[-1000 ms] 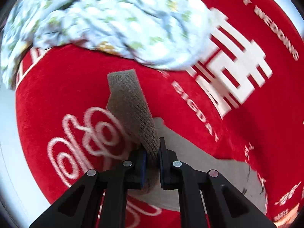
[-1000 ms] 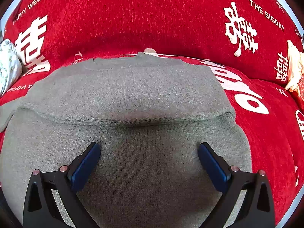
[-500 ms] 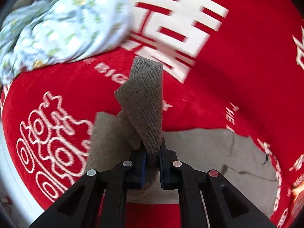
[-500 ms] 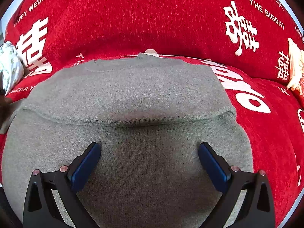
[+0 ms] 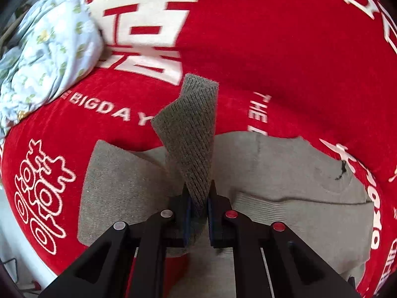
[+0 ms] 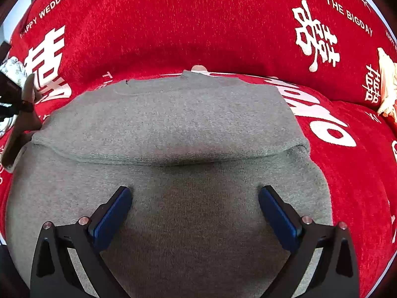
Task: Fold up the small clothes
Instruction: 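Lift the sleeve with the left tool and carry it across the body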
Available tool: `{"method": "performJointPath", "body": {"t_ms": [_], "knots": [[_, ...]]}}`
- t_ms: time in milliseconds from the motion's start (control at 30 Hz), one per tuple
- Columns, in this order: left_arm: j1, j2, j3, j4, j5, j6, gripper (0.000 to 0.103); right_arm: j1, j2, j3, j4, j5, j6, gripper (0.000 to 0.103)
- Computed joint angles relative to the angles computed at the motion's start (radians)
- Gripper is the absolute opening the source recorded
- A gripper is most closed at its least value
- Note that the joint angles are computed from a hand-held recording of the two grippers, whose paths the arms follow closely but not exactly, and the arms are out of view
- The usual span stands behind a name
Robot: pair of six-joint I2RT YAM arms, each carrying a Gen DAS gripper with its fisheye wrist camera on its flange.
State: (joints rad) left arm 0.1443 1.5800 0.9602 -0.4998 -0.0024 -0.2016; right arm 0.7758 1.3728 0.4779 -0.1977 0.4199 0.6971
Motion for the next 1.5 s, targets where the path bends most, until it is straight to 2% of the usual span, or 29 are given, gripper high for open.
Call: {"method": "performJointPath", "body": {"t_ms": [333, 633, 933, 1233, 1500], "knots": [[-0.253, 0.051, 0.081, -0.049, -0.133, -0.105, 0.012, -0.014, -0.026, -0.022, 0.026, -0.028, -0.014, 0.103], [-0.405, 0.076, 0.175, -0.115, -0.166, -0.171, 0.012, -0.020, -0.094, -0.041, -0.001, -0.073, -0.023, 0.103], [-0.536, 0.100, 0.278, -0.176, -0.205, -0.213, 0.012, 0.034, -0.162, -0.077, -0.042, -0.044, -0.036, 0.103], [-0.689, 0.154, 0.373, -0.222, -0.222, -0.260, 0.012, -0.001, -0.284, -0.128, -0.100, -0.057, -0.063, 0.103], [-0.837, 0.238, 0.450, -0.247, -0.250, -0.254, 0.012, -0.002, -0.335, -0.160, -0.107, -0.050, -0.078, 0.103]]}}
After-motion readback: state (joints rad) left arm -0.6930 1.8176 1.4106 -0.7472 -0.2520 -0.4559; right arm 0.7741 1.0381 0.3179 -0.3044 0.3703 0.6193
